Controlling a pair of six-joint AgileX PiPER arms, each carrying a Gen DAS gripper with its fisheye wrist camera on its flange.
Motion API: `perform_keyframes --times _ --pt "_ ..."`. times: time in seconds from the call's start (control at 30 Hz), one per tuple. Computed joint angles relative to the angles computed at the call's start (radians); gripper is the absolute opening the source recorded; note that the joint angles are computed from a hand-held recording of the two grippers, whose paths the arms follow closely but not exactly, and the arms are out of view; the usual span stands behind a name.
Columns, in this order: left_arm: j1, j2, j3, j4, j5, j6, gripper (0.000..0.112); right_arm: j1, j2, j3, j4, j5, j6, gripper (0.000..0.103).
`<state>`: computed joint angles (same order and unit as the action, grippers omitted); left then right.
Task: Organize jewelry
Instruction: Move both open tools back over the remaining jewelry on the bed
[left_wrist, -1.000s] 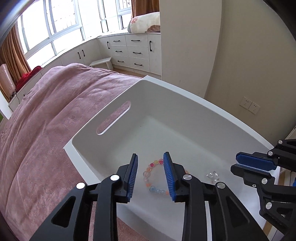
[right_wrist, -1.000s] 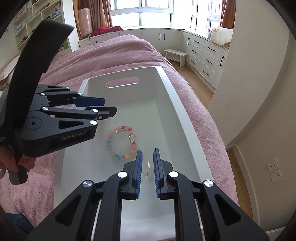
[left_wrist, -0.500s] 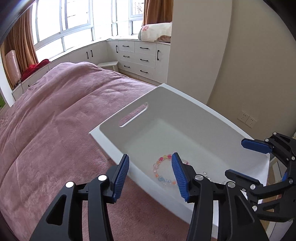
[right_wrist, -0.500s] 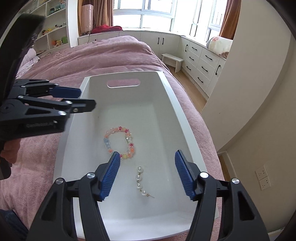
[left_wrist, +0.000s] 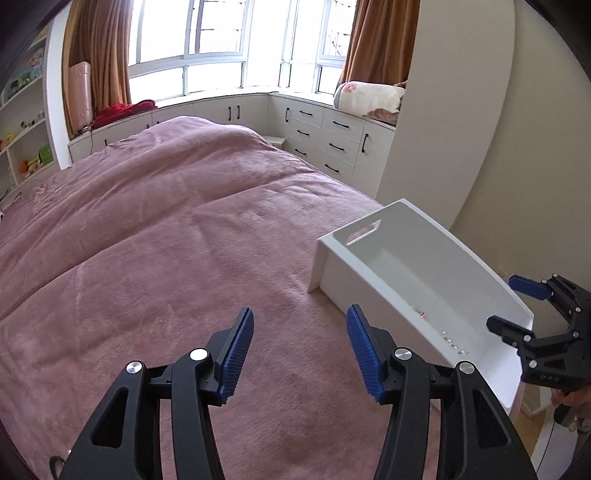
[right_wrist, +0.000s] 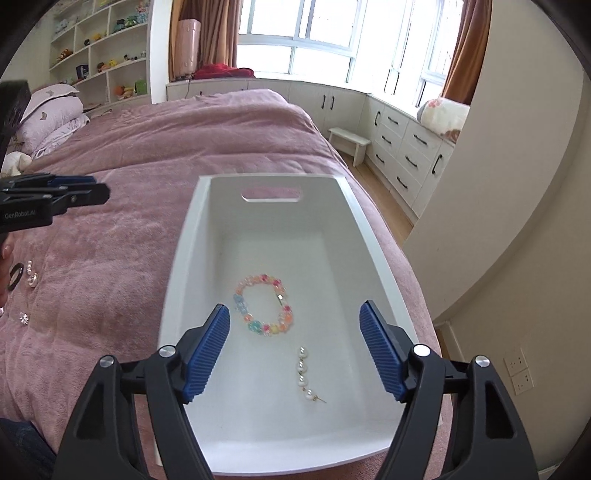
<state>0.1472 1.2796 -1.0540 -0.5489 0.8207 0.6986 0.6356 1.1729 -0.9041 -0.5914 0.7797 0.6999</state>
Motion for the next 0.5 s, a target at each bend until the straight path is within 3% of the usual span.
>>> perform_keyframes --times 0.17,0.27,0.33,0.5 --pt "0.286 -0.049 0.037 -0.071 0.067 0.210 0.059 0.085 0.004 -0.043 -0.057 0.007 0.089 0.076" --pt "0.457 -0.059 0.070 -0.092 0.063 0.332 0.063 0.137 0.025 -0.075 -0.084 0.004 0.126 0.076" --pt "0.580 -0.049 0.091 -0.107 0.066 0.421 0.063 0.193 0.048 -0.099 -0.123 0.003 0.179 0.076" --pt "0.904 0.037 0.080 -0.145 0.168 0.611 0.063 0.346 0.154 -0.163 -0.264 0.003 0.345 0.076"
